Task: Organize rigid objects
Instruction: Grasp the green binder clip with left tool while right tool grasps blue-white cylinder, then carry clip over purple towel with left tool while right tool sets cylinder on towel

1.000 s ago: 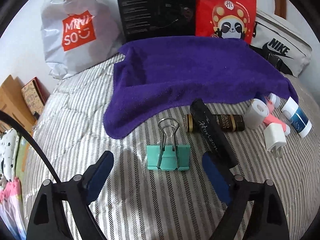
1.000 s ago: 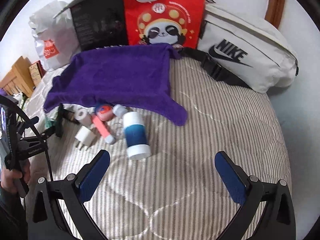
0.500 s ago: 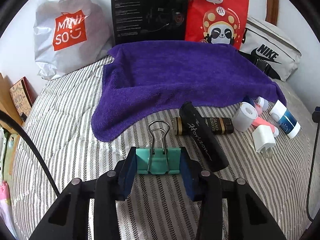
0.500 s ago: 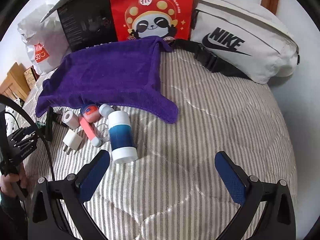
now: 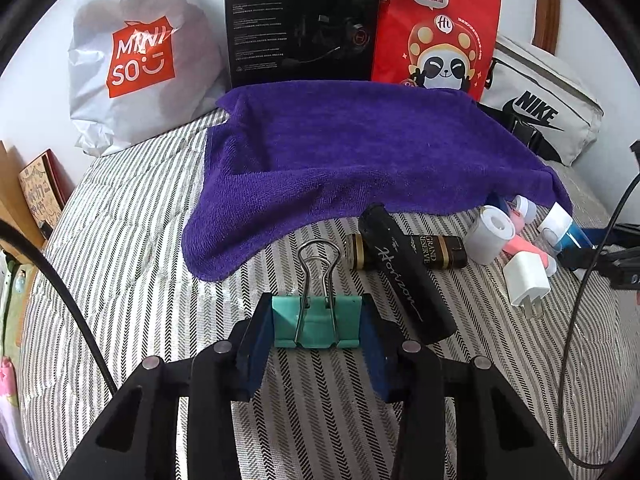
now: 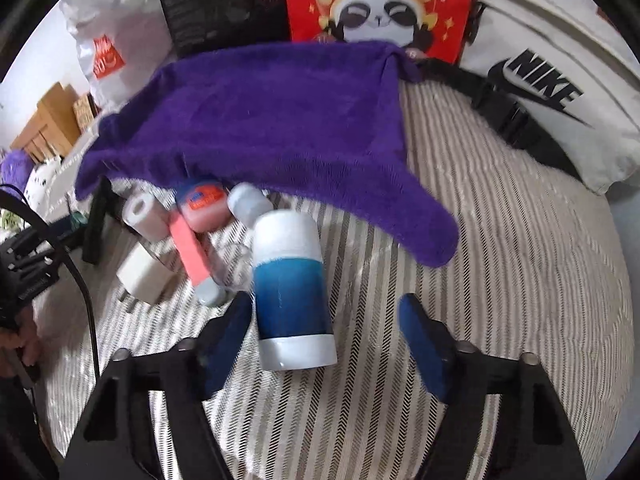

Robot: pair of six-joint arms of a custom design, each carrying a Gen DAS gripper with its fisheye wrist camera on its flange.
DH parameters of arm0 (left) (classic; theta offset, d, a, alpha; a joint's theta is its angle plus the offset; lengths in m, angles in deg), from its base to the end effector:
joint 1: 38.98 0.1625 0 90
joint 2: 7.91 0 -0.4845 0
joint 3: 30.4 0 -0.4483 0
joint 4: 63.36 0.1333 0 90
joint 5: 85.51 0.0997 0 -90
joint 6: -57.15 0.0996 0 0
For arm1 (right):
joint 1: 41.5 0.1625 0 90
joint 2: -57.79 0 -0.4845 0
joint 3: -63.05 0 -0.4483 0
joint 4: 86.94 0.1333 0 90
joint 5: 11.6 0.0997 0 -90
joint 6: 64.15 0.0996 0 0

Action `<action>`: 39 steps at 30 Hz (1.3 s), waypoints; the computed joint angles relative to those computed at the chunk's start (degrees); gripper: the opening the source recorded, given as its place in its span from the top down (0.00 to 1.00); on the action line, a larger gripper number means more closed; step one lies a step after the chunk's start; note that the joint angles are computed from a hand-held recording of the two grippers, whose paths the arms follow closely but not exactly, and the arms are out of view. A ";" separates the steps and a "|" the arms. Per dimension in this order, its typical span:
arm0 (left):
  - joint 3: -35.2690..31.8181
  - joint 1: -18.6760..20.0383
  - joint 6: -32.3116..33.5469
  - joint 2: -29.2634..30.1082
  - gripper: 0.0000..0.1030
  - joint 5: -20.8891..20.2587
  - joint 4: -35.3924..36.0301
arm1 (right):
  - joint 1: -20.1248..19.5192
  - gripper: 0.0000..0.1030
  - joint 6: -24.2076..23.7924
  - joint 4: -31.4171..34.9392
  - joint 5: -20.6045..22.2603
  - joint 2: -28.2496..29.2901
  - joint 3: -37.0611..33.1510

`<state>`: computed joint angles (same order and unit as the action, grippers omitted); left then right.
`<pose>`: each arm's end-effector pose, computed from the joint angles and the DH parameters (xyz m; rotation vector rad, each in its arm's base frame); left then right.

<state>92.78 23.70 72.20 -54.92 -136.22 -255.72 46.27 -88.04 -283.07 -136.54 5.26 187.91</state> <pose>-0.0830 -0.5886 0.0564 0.6905 2.3402 -0.6552 0.0544 -0.5616 0.1075 0.2230 -2.3731 0.5335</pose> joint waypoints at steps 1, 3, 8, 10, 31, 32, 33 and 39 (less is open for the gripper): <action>-0.02 -0.01 -0.05 0.01 0.62 -0.01 0.03 | -0.19 0.35 -0.50 0.08 0.34 0.14 -0.07; 0.01 -0.05 0.05 0.06 0.62 0.14 -0.05 | -0.39 0.36 -1.68 -1.23 0.80 0.50 -0.01; -0.03 -0.02 0.07 0.03 0.62 0.10 -0.01 | -0.33 0.40 -5.41 -3.74 0.74 2.28 -1.41; -0.01 -0.01 0.08 -0.02 0.62 0.10 0.02 | -0.30 0.61 -6.52 -4.05 1.35 2.51 -1.66; 1.42 -1.32 -6.75 -1.80 0.62 2.19 4.05 | -1.06 0.65 -1.18 0.04 3.98 -2.96 2.46; 1.69 -1.49 -7.28 -2.01 0.62 2.27 3.91 | -1.24 0.65 -0.78 0.87 4.82 -3.55 2.73; 1.90 -1.60 -7.96 -2.52 0.62 1.87 4.59 | -1.30 0.65 -0.39 1.06 5.42 -3.92 2.96; 2.30 -2.20 -11.14 -5.20 0.62 0.15 5.21 | -0.88 0.65 0.21 2.36 6.08 -5.43 2.88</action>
